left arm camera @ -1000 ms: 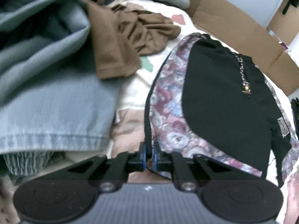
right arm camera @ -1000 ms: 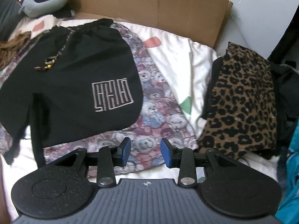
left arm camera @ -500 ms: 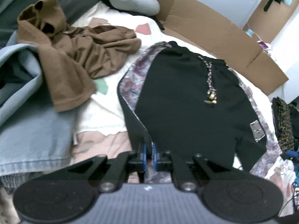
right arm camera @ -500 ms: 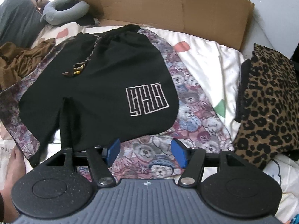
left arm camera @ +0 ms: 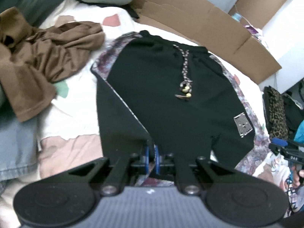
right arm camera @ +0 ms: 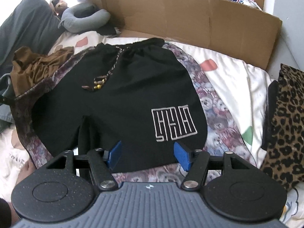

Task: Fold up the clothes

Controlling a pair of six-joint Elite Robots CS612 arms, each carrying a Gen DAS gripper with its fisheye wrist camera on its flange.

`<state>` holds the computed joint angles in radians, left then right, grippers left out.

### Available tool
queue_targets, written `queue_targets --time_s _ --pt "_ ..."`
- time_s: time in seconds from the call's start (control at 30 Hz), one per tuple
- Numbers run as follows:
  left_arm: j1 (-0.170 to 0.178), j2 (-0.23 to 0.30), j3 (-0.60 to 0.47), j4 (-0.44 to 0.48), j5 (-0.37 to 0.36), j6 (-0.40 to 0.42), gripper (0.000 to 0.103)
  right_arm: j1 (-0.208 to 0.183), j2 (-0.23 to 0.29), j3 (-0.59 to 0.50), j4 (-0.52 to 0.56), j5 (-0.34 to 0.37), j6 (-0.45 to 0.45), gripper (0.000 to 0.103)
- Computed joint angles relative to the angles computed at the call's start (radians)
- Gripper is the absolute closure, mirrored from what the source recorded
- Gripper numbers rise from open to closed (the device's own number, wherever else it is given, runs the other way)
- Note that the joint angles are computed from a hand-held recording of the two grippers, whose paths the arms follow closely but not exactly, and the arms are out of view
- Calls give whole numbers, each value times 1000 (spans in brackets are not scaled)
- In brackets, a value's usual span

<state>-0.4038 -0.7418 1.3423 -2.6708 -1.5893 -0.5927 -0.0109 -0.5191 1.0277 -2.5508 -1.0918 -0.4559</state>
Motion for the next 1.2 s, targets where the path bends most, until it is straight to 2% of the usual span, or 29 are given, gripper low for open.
queue_targets --time_s 0.4,0.73,0.93,1.03,1.2 --pt "-2 92 -169 85 -137 60 96 12 31 -47 12 117 7 36" --pt "-20 180 -312 105 -228 86 96 29 34 -50 69 222 -83 36" --pt "-29 223 -368 72 -282 72 96 36 48 -74 86 271 -89 37" --pt "-32 239 -381 49 -304 55 96 37 57 -93 125 305 -120 40" --pt "-33 261 -400 12 -343 21 96 41 59 -97 156 321 -149 41"
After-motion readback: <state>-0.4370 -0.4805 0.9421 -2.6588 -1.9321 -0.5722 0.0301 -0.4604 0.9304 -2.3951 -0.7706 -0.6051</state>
